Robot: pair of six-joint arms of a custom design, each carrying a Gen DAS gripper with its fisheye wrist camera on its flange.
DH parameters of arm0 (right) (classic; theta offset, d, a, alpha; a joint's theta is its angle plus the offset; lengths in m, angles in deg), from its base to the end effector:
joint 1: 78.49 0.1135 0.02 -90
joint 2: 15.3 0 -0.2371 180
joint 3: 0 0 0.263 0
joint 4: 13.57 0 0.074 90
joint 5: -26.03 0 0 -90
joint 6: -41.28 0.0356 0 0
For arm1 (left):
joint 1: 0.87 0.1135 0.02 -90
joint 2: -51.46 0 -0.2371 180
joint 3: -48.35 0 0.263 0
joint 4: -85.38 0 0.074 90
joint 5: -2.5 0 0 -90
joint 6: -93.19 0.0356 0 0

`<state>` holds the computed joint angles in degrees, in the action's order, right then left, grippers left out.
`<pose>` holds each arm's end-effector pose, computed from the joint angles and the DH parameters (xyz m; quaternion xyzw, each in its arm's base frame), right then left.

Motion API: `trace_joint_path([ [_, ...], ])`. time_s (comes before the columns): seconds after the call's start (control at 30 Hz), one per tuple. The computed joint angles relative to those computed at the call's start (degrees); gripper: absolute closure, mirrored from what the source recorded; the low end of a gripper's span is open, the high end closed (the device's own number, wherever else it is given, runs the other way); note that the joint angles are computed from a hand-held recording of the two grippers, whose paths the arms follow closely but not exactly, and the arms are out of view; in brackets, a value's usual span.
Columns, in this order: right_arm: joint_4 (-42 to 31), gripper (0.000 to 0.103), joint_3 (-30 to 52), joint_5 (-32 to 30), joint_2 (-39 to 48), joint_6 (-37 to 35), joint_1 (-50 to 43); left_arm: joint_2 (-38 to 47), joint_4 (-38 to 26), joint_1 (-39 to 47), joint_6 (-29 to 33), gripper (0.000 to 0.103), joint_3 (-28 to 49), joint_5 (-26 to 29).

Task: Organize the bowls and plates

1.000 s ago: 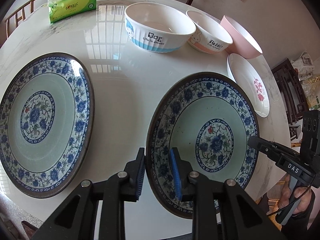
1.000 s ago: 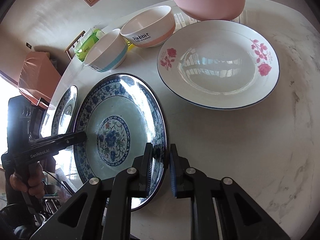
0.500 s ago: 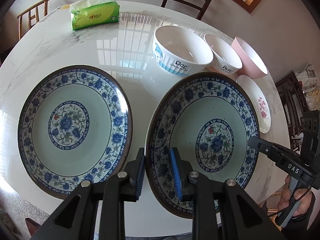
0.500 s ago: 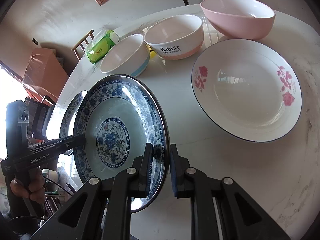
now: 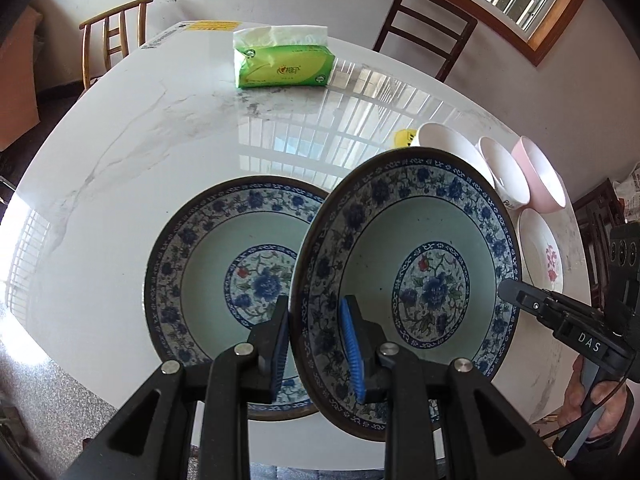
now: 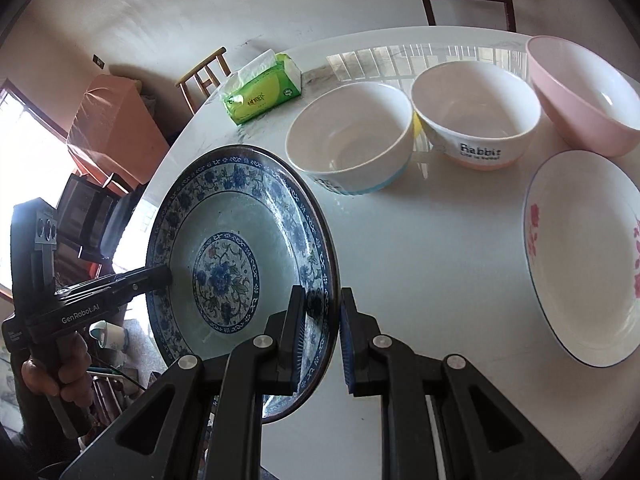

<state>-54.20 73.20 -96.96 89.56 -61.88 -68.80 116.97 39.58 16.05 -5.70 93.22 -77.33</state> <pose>0.3282 0.0757 0.1057 -0.2305 0.9200 0.2760 0.1560 0.2041 0.0555 0.1366 -0.2001 0.9545 -0.0723 0.2089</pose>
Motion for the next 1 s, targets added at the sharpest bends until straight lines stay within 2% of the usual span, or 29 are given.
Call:
trace_joint_path([
  [0.2,2.93,0.087,2.40,1.84,2.95,7.03,8.59,4.19,0.16,13.36,9.61,0.077,1.23,3.27],
  [0.37,4.12,0.087,5.21,3.74,6.46,11.33,13.91,11.73,1.22,19.77,15.52,0.076,4.94,4.18],
  [0.63,4.26,0.087,8.00,5.65,10.54,15.31,17.59,21.69,4.01,21.82,19.22,0.076,9.86,3.03],
  [0.93,4.21,0.086,8.69,6.41,11.67,16.08,18.97,26.36,5.09,23.33,21.38,0.076,11.31,2.98],
  [1.0,4.36,0.086,8.54,7.07,11.49,15.99,19.28,27.03,5.78,21.76,21.11,0.077,11.51,0.97],
])
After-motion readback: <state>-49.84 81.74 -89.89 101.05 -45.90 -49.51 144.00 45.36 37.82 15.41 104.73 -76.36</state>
